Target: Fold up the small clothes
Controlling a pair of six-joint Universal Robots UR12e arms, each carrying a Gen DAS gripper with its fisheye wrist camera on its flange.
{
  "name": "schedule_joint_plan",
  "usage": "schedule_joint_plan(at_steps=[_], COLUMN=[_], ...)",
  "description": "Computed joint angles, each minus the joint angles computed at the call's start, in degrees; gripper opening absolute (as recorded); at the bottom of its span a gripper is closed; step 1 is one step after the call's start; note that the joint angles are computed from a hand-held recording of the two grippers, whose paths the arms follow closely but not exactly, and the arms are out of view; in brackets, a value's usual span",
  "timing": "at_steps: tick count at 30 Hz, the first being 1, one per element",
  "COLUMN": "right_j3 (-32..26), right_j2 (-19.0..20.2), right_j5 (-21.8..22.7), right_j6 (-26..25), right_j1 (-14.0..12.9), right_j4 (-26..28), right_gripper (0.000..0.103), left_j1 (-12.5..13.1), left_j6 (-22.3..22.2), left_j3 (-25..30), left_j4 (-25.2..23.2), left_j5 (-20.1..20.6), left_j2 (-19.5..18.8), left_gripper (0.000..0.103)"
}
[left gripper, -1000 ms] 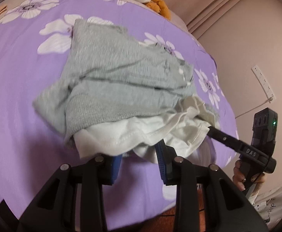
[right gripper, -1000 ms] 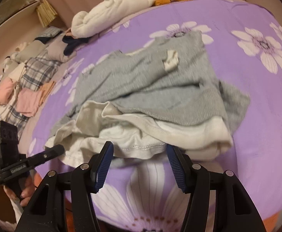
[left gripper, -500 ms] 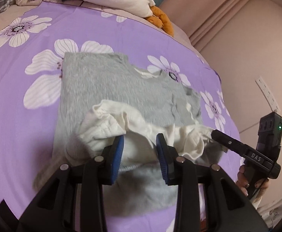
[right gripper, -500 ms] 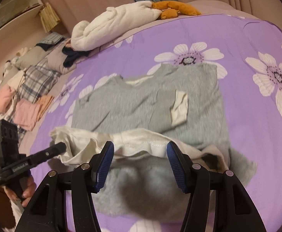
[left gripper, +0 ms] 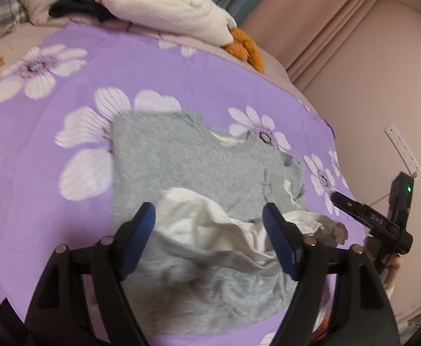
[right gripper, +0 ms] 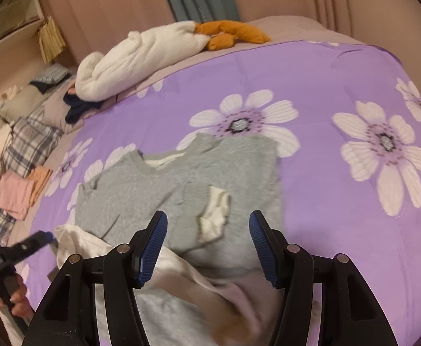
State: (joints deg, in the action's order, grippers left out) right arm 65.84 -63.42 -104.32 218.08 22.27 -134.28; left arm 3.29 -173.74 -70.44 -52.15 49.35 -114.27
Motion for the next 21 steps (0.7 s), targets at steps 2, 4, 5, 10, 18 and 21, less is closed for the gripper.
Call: schedule_joint_plan(at_steps=[2, 4, 5, 10, 18, 21], right_j3=[1.63, 2.88, 3.51, 6.94, 7.76, 7.16], right_j2=[-1.31, -2.33, -2.83, -5.24, -5.19, -4.50], right_j5=[-1.12, -2.01, -2.41, -3.92, -1.60, -0.40], right_j6=[0.80, 1.14, 1.21, 0.69, -4.99, -6.68], right_j1=[-0.01, 0.06, 0.14, 0.90, 1.72, 1.60], right_j4=[0.45, 1.05, 1.20, 2.03, 3.94, 4.02], right_gripper=[0.062, 0.066, 0.066, 0.066, 0.066, 0.066], left_j1=[0.42, 0.88, 1.03, 1.96, 1.37, 0.79], left_j6=[0.46, 1.19, 1.34, 2.56, 4.76, 4.63], left_j3=[-0.50, -1.13, -1.40, -2.56, -2.92, -1.59], left_j4=[0.53, 0.32, 0.31, -3.55, -3.80, -4.64], left_j5=[0.95, 1.65, 2.17, 1.31, 1.11, 1.70], left_j2=[0.48, 0.90, 1.03, 1.20, 0.72, -0.26], left_gripper=[0.078, 0.078, 0.078, 0.075, 0.068, 0.069])
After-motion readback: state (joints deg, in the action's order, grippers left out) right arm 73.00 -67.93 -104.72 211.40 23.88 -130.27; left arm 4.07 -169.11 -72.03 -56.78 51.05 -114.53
